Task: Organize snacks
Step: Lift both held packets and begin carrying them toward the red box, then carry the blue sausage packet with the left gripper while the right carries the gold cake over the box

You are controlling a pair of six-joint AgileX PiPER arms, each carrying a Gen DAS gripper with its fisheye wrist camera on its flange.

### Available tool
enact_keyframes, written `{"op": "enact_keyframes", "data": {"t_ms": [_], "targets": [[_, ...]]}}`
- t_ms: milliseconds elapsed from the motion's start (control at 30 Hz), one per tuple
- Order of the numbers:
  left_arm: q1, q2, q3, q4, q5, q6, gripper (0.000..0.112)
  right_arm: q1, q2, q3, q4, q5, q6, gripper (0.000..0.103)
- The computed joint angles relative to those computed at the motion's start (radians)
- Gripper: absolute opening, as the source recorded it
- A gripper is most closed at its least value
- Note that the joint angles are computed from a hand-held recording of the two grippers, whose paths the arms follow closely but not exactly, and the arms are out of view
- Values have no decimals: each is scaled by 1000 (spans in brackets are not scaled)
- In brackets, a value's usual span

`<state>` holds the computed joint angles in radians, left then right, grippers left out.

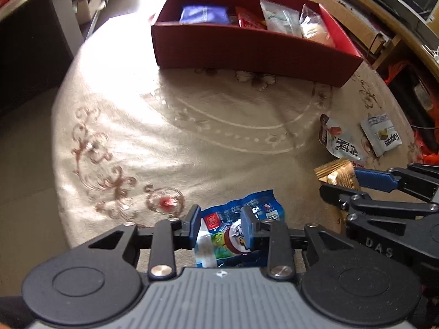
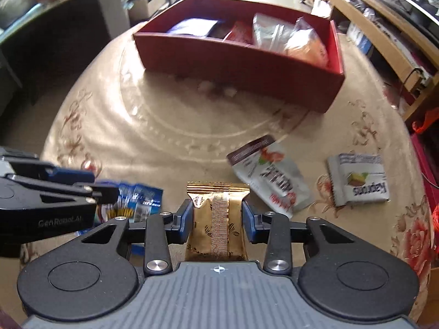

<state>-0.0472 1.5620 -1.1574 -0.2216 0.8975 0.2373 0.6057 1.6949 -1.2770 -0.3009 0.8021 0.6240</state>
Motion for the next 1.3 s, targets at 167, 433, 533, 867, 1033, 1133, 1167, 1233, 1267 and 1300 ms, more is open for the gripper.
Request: {"op": "enact_keyframes", "data": {"t_ms": [167, 433, 533, 867, 1033, 1133, 1167, 1233, 1267, 1300], "targets": [[-27, 3, 24, 59, -39, -81, 70, -18, 4, -13, 25, 2, -21, 46], [-11, -47, 46, 7, -3, 30, 79, -45, -47, 27, 30, -28, -42, 46], [-33, -13, 47, 31, -4, -47, 81, -59, -66, 33, 29, -30, -43, 46], [-208, -22, 102, 226, -68, -259, 88, -75, -106, 58, 58, -53, -78, 46], [-225, -67, 138, 252, -86, -315, 74, -77, -124, 65, 58, -62, -77, 46], [-201, -68, 128, 245, -70, -303, 72, -71, -140, 78, 50, -72, -74, 46], [-202, -74, 131, 259, -70, -313, 72, -70, -145, 81, 45, -73, -71, 46], [-187, -85, 129, 252, -64, -310, 70, -68, -158, 89, 30, -79, -61, 46], [-176, -93, 124, 239, -56, -301, 70, -69, -163, 91, 28, -81, -60, 46], [-170, -102, 117, 237, -50, -299, 70, -69, -170, 95, 23, -84, -55, 46]]}}
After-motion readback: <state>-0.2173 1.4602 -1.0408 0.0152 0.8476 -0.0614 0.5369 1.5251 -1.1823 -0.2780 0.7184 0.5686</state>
